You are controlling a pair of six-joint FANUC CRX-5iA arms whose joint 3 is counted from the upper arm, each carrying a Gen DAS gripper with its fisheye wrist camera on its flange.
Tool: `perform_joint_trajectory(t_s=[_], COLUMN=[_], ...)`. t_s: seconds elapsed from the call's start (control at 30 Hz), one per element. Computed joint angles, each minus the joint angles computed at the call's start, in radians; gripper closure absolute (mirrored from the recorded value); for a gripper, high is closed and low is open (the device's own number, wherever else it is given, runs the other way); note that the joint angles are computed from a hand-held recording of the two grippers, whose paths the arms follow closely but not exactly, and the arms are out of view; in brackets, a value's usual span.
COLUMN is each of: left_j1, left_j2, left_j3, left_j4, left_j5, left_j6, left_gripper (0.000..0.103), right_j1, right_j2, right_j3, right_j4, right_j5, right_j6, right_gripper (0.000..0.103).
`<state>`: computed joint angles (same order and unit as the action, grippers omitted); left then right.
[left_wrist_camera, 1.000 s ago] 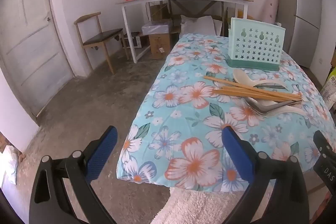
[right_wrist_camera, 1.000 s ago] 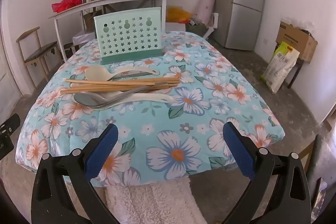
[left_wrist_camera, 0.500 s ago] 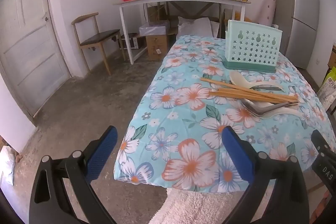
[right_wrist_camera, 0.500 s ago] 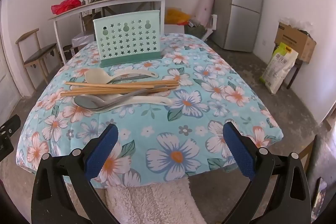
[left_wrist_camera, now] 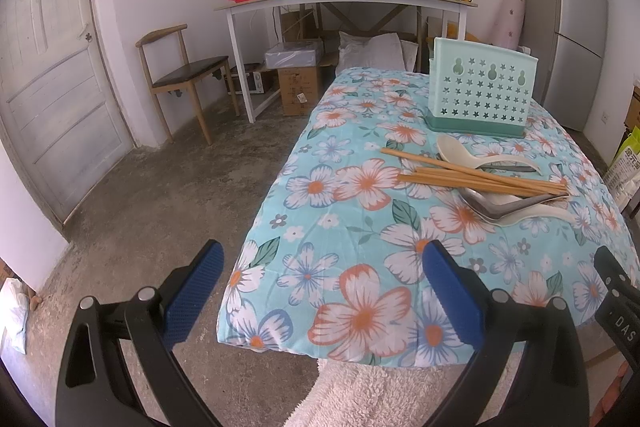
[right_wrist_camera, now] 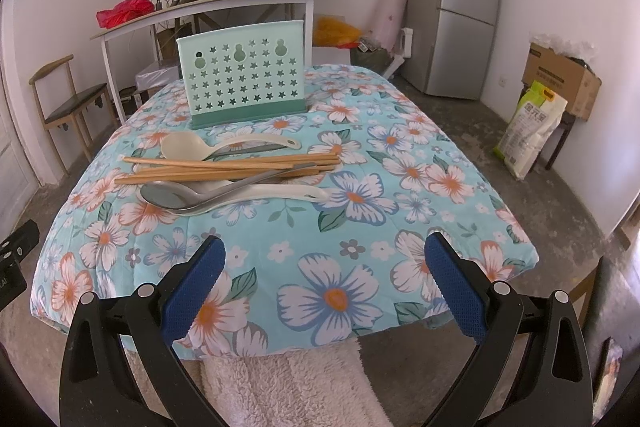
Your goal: Organize utensils
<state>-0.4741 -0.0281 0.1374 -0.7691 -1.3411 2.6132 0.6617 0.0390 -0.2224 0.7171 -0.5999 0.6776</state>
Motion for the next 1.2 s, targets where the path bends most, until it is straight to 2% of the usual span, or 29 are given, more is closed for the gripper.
perform_joint_trajectory(t_s=[1.2], left_j1=[0.017], left_j2=[0.013], left_j3=[0.013], left_j4=[-0.011], left_j5=[-0.016], left_j6=[-0.021], left_gripper=[0.006], right_j1=[-0.007], right_j2=[0.007], right_j3=[0.009], right_j4=[-0.003], right_j5=[0.007], right_j6=[-0.009], right_gripper=[0.008])
